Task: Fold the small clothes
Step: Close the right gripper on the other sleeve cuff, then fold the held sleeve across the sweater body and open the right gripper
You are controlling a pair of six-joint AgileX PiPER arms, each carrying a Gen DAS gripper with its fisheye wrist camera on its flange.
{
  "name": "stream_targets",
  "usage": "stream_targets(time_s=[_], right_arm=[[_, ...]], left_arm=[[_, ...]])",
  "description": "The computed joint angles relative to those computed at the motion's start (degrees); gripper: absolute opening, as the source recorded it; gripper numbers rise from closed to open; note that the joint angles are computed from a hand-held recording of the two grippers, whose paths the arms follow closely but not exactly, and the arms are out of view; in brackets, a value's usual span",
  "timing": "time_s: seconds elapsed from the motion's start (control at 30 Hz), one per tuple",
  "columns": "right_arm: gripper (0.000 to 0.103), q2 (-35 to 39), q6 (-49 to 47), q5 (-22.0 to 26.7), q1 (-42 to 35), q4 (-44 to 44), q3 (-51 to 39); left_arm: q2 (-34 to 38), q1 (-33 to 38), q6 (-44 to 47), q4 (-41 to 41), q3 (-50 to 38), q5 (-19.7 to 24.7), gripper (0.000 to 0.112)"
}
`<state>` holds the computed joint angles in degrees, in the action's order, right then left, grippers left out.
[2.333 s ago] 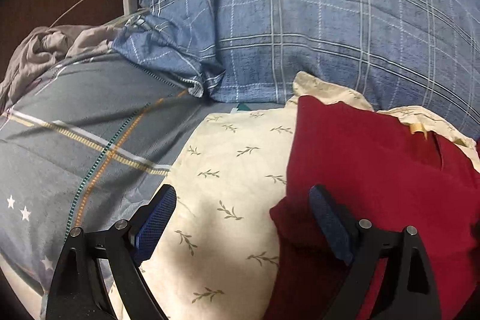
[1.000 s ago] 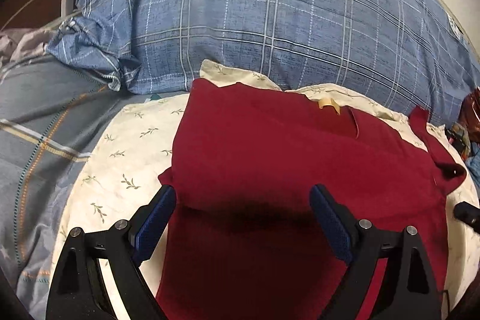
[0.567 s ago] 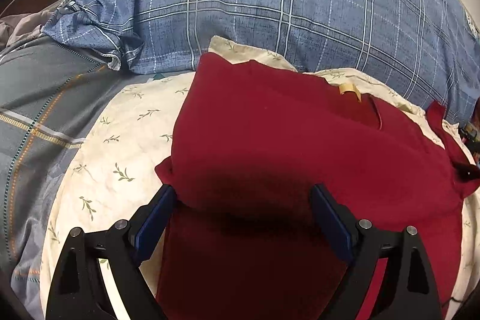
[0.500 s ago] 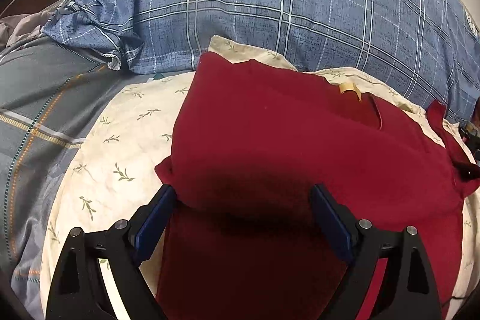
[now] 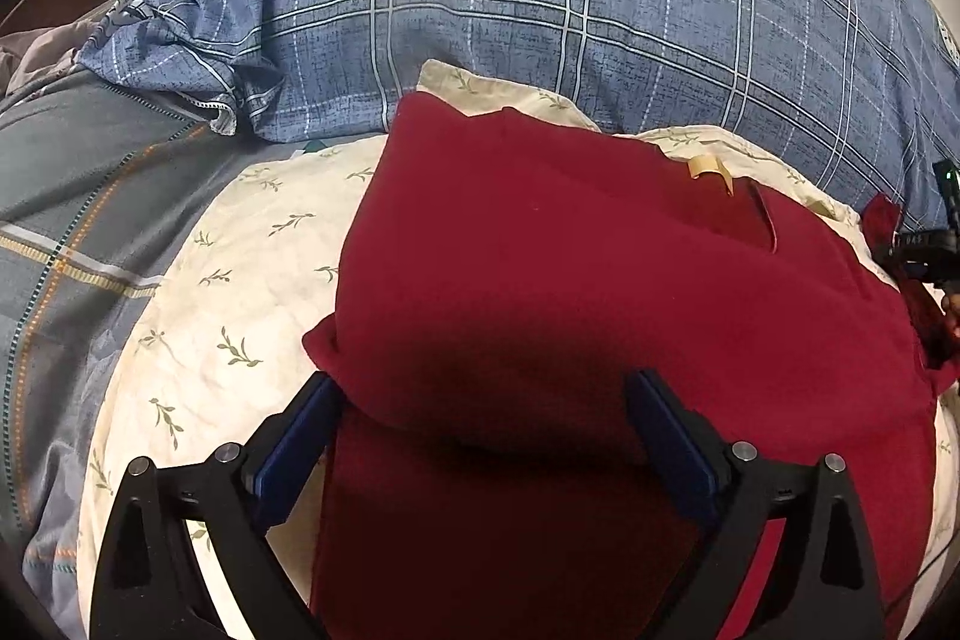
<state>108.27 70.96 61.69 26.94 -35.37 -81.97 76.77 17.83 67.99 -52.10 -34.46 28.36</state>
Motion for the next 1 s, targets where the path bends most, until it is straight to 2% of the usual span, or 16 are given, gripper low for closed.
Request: stream_targets(time_s=[0.03,0.07,0.2,0.3,0.37,0.47,0.53,0.6,0.77,0.83,0.9,0.97,1.0], right_arm=[[0.026,-0.7,0.9,-0.8,0.1,-0.9,1.3],[0.008,-2.6,2.6,-2.4,0.2,-1.6,3.8],[0.007,-11.8,7.3,-7.7,1.5,-3.2,12.8],[0.007,-21.1,11.9,-10.0,5.6,-5.3,18.0],[0.007,-25.3,13.4,-9.3,9.7,-6.2,18.5],[0.007,-26.4,12.5,-3.7,20.9,-9.2,12.0],[0.007,-24.0,10.1,-3.1,25.8,-9.3,6.3],[0.007,-20.7,8.0,-5.3,28.1,-8.0,1.8],[0.007,-6.1,2.0,-15.2,30.7,-1.6,-7.5],[0.013,1.3,-1.3,-17.7,30.2,3.3,-10.5],[0.020,8.6,-7.7,-17.6,28.7,11.9,-14.6],[0.026,12.6,-11.0,-15.7,28.3,17.4,-17.0],[0.030,12.5,-9.6,-16.7,28.9,17.0,-15.4]], left_arm=[[0.0,0.0,0.0,0.0,0.0,0.0,0.097],[0.0,0.0,-0.1,0.0,0.0,0.0,0.097],[-0.6,1.1,0.6,-0.8,0.1,0.9,0.096],[-1.7,3.8,2.5,-2.9,0.0,3.7,0.096],[-3.1,6.8,4.7,-5.0,0.0,6.7,0.096],[-5.2,10.9,8.1,-7.3,0.4,10.8,0.096],[-6.4,13.1,9.9,-8.2,0.7,12.2,0.096],[-6.6,15.4,10.8,-8.5,0.6,13.8,0.096],[-4.7,21.8,10.8,-9.6,-1.3,19.1,0.096],[-3.9,22.2,10.2,-10.0,-1.8,18.9,0.096],[-3.3,21.3,9.1,-9.5,-2.3,18.1,0.096],[-3.0,20.9,8.8,-9.3,-2.5,18.0,0.096],[-3.0,20.6,8.7,-9.1,-2.6,18.0,0.096]])
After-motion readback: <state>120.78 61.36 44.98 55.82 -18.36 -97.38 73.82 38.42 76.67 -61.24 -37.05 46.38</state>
